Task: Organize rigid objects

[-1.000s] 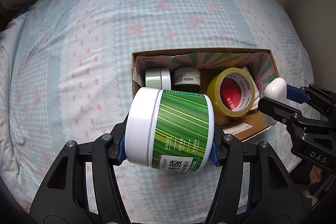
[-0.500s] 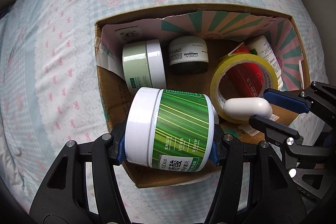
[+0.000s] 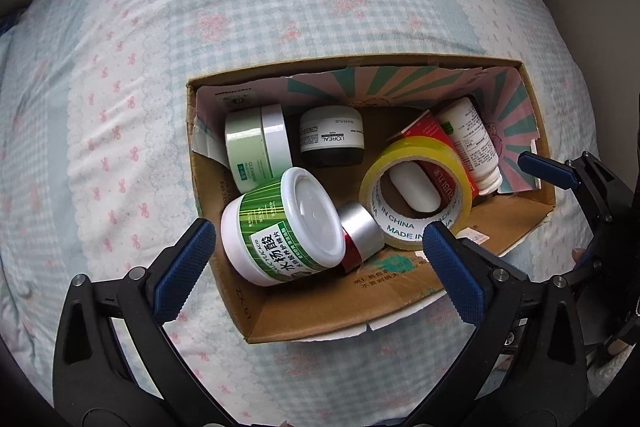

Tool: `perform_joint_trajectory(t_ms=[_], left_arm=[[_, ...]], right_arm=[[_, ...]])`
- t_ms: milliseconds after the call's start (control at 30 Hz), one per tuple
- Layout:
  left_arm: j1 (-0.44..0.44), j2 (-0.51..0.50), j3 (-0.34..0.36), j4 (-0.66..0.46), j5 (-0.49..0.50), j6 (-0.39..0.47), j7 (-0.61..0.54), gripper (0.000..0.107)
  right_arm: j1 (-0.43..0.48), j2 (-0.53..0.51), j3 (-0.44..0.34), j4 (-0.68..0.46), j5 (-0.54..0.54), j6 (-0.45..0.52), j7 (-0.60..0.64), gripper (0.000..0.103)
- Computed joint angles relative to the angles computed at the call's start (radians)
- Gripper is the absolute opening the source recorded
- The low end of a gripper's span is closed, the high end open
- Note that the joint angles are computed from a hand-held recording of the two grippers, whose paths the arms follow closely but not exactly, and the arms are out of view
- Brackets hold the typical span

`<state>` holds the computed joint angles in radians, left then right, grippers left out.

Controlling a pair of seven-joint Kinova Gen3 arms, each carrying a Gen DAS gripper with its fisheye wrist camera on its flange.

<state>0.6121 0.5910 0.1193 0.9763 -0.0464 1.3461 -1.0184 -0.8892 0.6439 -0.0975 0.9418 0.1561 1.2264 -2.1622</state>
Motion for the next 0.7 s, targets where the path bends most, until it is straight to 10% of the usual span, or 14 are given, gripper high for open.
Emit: perform_joint_trajectory(t_ms=[700], left_arm=[[0.160, -0.160, -0.006, -0.079, -0.200, 0.052, 0.116, 0.103]], right_arm=[[-0.073, -0.198, 0.007, 0.016, 0.140, 0.125, -0.186, 0.101]])
